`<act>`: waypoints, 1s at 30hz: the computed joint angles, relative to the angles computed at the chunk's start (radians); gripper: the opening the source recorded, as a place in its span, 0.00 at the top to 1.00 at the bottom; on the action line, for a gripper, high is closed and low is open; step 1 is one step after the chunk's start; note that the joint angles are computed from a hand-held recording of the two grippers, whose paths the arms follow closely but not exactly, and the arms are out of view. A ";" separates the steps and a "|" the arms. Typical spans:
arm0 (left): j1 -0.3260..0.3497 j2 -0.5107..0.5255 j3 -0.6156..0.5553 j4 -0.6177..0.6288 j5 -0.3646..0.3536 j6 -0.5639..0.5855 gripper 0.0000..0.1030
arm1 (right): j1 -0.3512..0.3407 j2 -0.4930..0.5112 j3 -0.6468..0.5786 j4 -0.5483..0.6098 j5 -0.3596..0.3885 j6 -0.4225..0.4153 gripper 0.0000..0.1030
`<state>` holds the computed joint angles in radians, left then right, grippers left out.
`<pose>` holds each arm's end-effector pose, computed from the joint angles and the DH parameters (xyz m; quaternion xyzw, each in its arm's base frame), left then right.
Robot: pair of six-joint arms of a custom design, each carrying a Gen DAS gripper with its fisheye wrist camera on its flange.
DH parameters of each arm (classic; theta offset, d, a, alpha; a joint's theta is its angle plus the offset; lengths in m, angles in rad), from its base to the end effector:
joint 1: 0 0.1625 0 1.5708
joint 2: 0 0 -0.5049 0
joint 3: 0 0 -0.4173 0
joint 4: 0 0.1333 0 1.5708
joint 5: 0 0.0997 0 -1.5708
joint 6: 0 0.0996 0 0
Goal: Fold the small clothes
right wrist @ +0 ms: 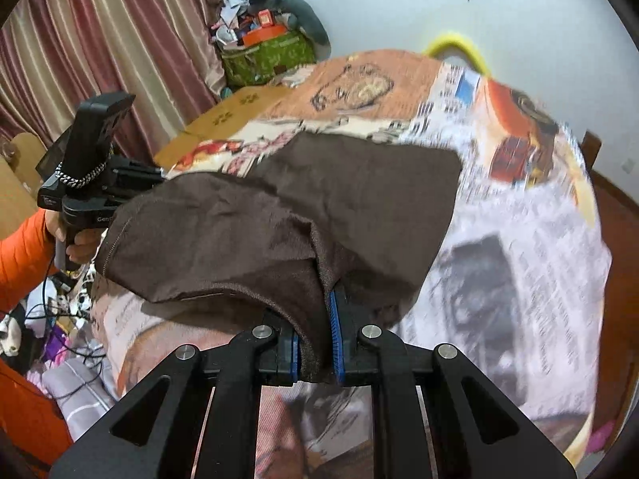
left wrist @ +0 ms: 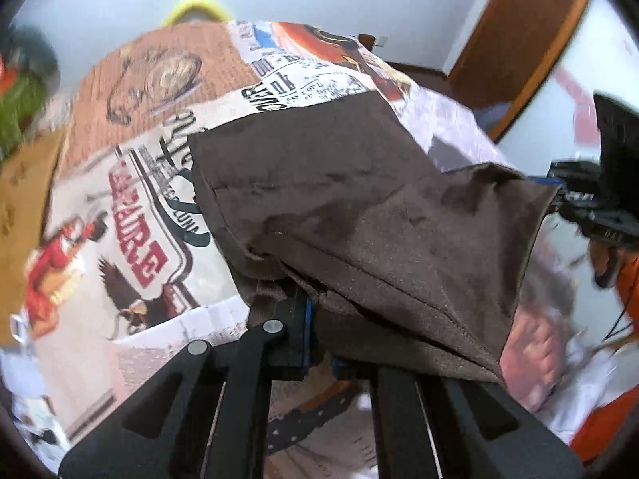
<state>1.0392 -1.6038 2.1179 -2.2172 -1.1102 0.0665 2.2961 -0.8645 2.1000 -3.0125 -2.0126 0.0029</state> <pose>-0.0787 -0.4842 0.3866 0.2718 0.9328 -0.1151 0.2068 0.4533 -0.3746 0.0848 0.3219 -0.9159 0.1714 0.1679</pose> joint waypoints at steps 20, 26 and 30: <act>0.215 0.275 -0.279 0.077 -0.100 -0.142 0.87 | -0.184 0.146 -0.260 0.200 -0.015 0.010 0.89; 0.175 0.273 -0.250 0.040 -0.009 -0.081 0.75 | -0.192 0.120 -0.234 0.183 0.033 0.028 0.68; 0.134 0.243 -0.194 -0.010 0.085 -0.028 0.40 | -0.164 0.081 -0.191 0.117 0.013 0.011 0.50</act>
